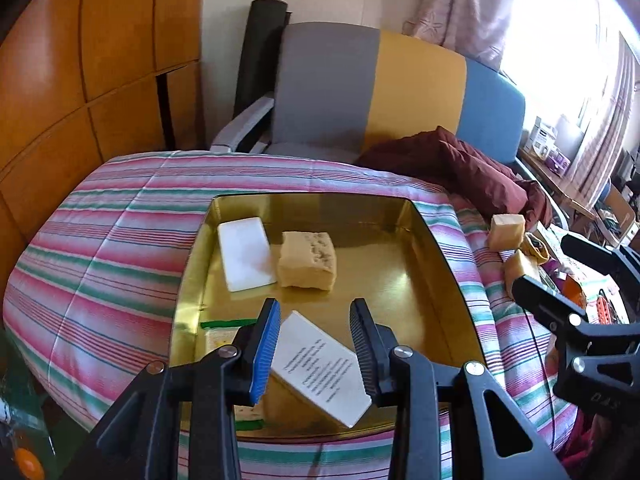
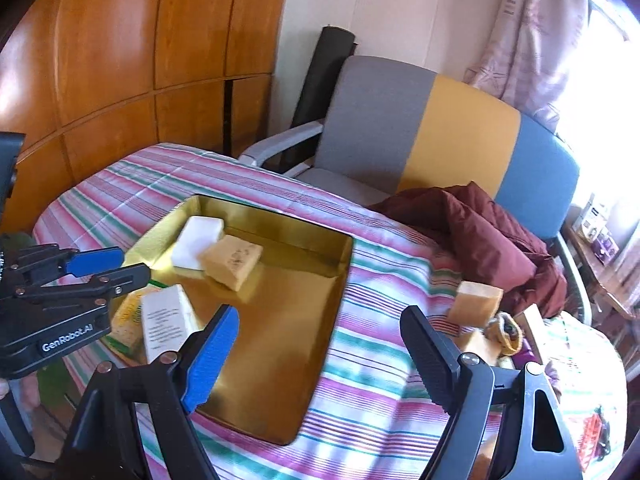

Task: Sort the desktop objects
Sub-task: 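Move both tools back from the tray to the pile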

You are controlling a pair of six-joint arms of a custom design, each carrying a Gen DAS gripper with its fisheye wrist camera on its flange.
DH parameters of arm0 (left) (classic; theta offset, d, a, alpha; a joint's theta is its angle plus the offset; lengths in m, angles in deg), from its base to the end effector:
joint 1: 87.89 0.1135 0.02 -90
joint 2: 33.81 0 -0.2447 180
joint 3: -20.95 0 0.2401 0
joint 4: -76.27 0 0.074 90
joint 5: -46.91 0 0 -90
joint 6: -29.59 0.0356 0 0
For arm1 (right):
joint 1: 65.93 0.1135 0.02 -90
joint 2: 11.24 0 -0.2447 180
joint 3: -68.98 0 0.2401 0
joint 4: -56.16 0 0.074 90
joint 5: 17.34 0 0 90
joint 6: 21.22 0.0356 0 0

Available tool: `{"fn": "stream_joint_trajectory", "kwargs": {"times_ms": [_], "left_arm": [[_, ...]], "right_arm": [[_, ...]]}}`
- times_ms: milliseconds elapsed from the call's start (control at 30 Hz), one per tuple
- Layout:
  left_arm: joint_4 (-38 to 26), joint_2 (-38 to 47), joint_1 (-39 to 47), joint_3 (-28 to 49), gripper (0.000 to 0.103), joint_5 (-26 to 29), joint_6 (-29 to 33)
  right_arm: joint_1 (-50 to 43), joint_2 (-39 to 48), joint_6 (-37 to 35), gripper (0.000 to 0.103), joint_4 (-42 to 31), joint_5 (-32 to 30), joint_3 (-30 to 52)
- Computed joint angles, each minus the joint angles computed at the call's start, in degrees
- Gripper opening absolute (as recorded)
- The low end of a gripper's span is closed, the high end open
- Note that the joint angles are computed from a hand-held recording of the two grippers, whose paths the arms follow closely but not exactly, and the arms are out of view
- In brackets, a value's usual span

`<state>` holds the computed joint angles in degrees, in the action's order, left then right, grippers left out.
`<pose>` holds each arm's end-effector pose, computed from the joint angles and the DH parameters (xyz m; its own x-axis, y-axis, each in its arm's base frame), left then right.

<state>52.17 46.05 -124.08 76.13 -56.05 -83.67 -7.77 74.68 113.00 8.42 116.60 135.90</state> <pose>0.2200 -0.1510 0.1724 -0.7379 0.0630 -0.6720 0.1793 0.9781 -0.1052 0.1629 0.2155 0.1879 -0.6731 -0.1321 -0.7276 0.0032 0.9834 -0.1815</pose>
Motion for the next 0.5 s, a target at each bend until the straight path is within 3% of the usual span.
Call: {"fn": "stream_joint_trajectory", "kwargs": {"times_ms": [500], "left_arm": [[0.2,9.6,-5.2,9.4,0.036,0.0,1.3]], "right_arm": [[-7.9,-10.1,-4.8,0.085,-1.9,-0.1,-6.5]]}}
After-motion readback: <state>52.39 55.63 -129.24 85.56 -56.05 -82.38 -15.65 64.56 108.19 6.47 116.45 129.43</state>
